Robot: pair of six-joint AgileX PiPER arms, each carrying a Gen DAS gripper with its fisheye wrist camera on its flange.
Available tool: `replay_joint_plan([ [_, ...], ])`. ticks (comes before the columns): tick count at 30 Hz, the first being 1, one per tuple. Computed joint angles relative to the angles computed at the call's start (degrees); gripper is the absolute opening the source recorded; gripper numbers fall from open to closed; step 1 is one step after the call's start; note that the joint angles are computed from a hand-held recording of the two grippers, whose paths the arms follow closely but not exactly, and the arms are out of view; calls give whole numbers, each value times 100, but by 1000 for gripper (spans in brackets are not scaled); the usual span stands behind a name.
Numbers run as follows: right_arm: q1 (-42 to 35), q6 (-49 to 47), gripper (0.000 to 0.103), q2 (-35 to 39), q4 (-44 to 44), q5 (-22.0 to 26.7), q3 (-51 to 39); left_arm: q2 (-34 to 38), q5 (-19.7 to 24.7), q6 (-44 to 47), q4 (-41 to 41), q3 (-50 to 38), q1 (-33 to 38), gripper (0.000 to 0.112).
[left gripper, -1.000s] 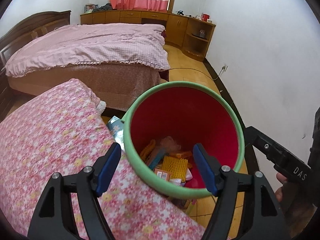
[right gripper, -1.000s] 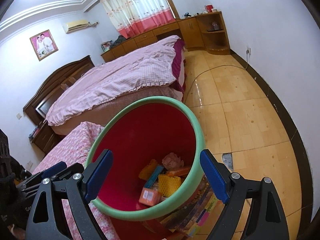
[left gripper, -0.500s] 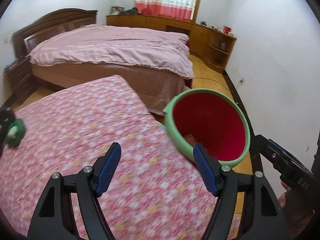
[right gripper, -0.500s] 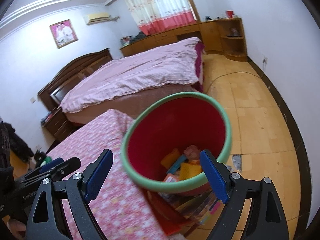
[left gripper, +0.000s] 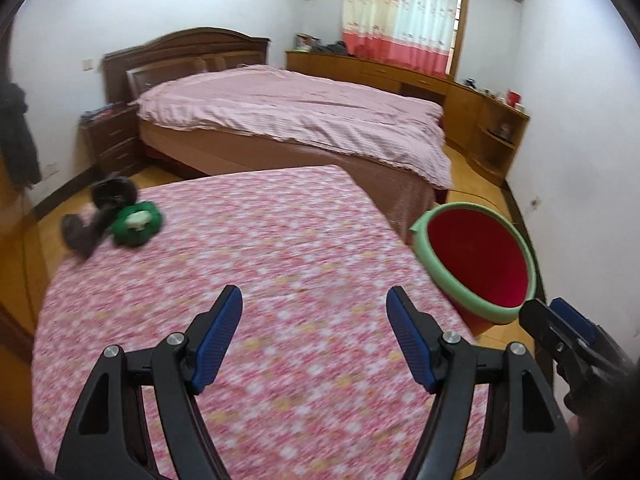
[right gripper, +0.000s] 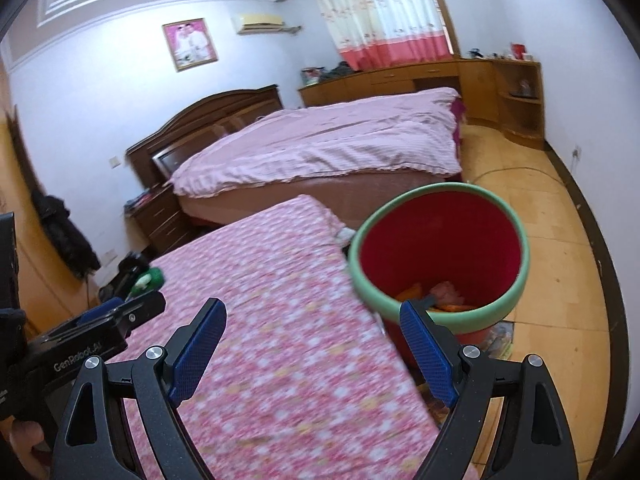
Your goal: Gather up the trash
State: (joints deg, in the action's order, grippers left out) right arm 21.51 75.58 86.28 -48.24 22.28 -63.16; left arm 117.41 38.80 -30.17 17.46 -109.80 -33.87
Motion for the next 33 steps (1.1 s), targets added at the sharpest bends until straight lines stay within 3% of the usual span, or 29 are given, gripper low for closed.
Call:
replay_joint_plan([
  [7,677,1031,89,-4,-1057,337,86,-832,-454,-1332,1190,1422,-55,74],
  [15,1131,1382,89,142,-1478,528,9,-1380,-550,-2465,2142,2304,-89,74],
  [33,1408,1674,89,16,-1760,699,111,-1831,-571,-3529,2956,2878,-57,74],
])
